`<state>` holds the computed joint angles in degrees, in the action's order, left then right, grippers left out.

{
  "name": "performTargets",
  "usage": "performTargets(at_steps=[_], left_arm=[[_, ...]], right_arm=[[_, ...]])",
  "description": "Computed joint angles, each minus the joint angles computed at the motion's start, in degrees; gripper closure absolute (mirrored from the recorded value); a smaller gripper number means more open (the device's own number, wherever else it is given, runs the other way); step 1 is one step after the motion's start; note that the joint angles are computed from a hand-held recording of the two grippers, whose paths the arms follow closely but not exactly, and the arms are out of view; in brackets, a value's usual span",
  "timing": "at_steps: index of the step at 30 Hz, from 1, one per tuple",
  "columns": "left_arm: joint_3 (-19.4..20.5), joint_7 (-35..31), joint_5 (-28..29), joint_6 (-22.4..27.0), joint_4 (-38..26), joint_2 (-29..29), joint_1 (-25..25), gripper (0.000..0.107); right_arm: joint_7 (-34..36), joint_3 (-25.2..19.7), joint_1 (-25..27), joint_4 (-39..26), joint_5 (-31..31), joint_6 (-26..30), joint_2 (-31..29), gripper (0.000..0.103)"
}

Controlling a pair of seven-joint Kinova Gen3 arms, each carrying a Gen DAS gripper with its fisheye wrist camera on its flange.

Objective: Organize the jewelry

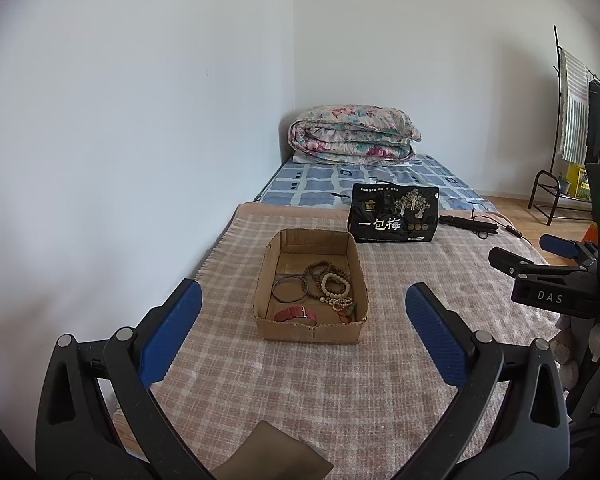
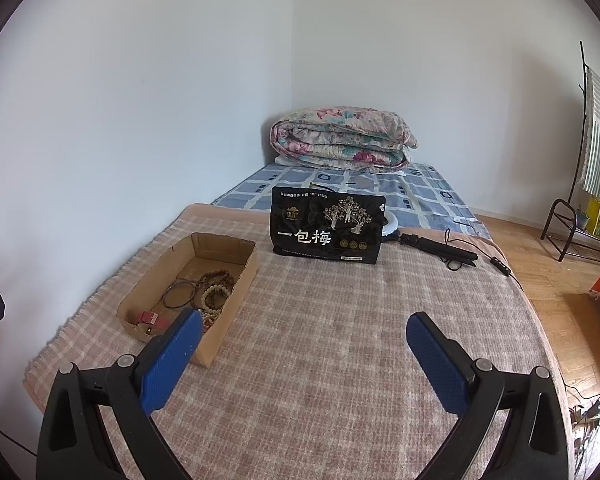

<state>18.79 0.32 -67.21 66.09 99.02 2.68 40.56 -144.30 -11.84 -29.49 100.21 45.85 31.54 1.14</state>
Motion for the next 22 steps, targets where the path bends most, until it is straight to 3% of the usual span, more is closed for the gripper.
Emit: performTargets(at_steps=[22], left_arm=[[-0.44, 2.64, -1.75, 0.00, 1.81, 0.29, 0.46, 0.004]], right_arm=[[0.05, 0.21, 0.28, 0.40, -0.25, -0.16, -0.02, 0.000]])
